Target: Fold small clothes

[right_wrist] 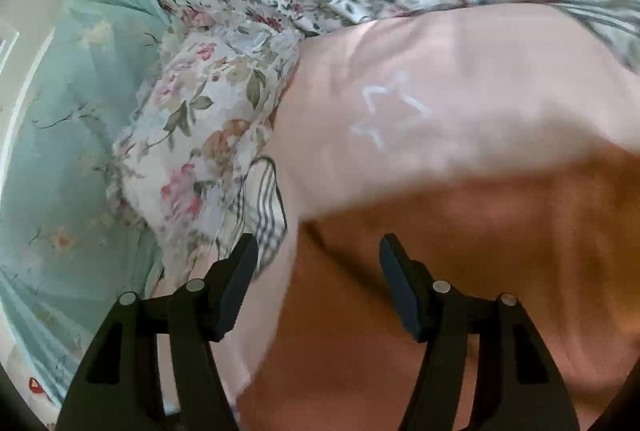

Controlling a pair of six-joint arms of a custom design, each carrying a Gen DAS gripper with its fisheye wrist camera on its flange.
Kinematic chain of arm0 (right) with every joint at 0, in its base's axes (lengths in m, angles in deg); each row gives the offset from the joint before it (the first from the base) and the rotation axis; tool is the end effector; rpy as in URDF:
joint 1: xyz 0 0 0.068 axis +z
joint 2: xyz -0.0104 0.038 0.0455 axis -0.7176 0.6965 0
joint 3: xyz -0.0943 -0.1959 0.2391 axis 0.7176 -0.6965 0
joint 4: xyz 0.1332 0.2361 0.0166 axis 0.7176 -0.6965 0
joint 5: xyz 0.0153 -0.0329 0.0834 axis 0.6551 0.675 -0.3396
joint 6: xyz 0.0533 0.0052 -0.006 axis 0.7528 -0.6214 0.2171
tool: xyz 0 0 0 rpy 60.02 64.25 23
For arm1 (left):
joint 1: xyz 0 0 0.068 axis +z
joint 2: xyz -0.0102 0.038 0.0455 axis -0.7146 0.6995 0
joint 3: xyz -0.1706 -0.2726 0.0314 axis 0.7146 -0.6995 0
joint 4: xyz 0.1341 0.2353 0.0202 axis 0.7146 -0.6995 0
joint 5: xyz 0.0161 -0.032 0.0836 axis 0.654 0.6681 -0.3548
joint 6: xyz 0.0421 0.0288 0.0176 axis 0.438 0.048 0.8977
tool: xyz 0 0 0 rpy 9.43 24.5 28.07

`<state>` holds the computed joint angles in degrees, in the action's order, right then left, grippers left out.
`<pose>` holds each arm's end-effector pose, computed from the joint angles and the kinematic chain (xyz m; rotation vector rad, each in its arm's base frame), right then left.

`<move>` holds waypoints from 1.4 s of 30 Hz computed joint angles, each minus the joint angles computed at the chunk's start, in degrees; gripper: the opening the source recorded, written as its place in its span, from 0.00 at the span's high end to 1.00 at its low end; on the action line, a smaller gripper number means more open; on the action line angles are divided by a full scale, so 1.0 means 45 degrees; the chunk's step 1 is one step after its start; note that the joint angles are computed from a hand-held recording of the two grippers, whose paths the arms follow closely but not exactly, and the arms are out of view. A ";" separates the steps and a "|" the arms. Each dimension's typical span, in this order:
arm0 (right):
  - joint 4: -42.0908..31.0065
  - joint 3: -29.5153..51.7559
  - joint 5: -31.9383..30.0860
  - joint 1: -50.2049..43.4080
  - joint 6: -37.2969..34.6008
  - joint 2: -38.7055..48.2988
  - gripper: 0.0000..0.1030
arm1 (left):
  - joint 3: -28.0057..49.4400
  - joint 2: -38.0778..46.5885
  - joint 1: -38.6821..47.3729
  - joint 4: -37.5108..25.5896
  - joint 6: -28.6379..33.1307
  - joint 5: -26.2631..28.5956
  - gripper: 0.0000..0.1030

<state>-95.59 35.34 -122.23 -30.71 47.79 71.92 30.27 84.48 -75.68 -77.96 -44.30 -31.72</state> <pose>0.4279 0.1423 0.1535 -0.5812 2.4909 1.1463 0.2124 -0.1120 0.1320 -0.7776 2.4982 -0.1992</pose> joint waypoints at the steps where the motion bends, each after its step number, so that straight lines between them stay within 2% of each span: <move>1: -0.0274 -0.0515 -0.0080 -0.0362 -0.0523 -0.0447 0.38 | 0.0192 -0.0056 -0.0023 -0.0178 0.0070 -0.0138 0.70; 4: -0.1110 -0.2682 -0.0068 -0.1943 -0.2165 -0.2082 0.38 | 0.1051 0.0311 0.0285 -0.0628 0.0657 -0.0341 0.61; 6: -0.1497 -0.3715 0.0448 -0.2966 -0.2795 -0.2702 0.38 | 0.1589 0.0933 0.0652 -0.0740 0.1164 -0.0345 0.60; 8: -0.1791 -0.4612 0.1931 -0.4438 -0.3833 -0.3080 0.38 | 0.2238 0.1865 0.1008 -0.1182 0.1742 -0.0289 0.60; 10: -0.1066 -0.5431 0.3963 -0.5739 -0.4531 -0.3464 0.39 | 0.2608 0.2539 0.1190 -0.1529 0.2099 -0.0113 0.57; 12: -0.1208 -0.5558 0.3874 -0.7036 -0.5191 -0.3609 0.41 | 0.2509 0.2710 0.1179 -0.1505 0.2320 0.0269 0.57; 17: -0.3047 -0.5323 0.2665 -0.9781 -0.6495 -0.4624 0.41 | 0.1812 0.1849 -0.0245 -0.2618 0.2070 0.0058 0.55; 20: -0.4113 -0.5442 0.2161 -1.0762 -0.7337 -0.5366 0.41 | 0.1040 0.0606 -0.1569 -0.3564 0.0928 -0.0162 0.48; 23: -0.5351 -0.5776 0.1804 -1.1878 -0.8714 -0.6243 0.41 | 0.0158 -0.0942 -0.3263 -0.4481 -0.1044 0.0018 0.44; 25: -0.6313 -0.5913 0.1688 -1.2792 -0.9884 -0.6626 0.41 | -0.0268 -0.1608 -0.4567 -0.4510 -0.2492 0.0335 0.43; 26: -0.6780 -0.6054 0.1683 -1.3293 -1.0569 -0.6821 0.41 | -0.0576 -0.1990 -0.5425 -0.4277 -0.3382 0.0674 0.43; 28: -0.7521 -0.6103 0.1832 -1.4346 -1.1994 -0.6846 0.41 | -0.0967 -0.2235 -0.6192 -0.3411 -0.4182 0.1422 0.43; 31: -0.8174 -0.6268 0.2113 -1.5556 -1.3492 -0.6852 0.41 | -0.1133 -0.1105 -0.6497 -0.1866 -0.4722 0.2853 0.36; 33: -0.8417 -0.6437 0.2318 -1.6048 -1.4011 -0.6852 0.41 | -0.0752 -0.0002 -0.6906 -0.1959 -0.4983 0.3072 0.42; 36: -0.9079 -0.6410 0.2510 -1.6911 -1.4943 -0.6859 0.41 | -0.0414 0.0125 -0.7746 -0.2795 -0.4937 0.2674 0.64; 37: -0.9342 -0.6358 0.2523 -1.7219 -1.5324 -0.6894 0.41 | -0.0594 -0.0185 -0.8011 -0.2820 -0.4980 0.2646 0.75; 42: -1.0429 -0.6018 0.2867 -1.9085 -1.7511 -0.6756 0.40 | -0.2764 -0.2349 -0.9775 -0.1480 -0.6763 0.2390 0.74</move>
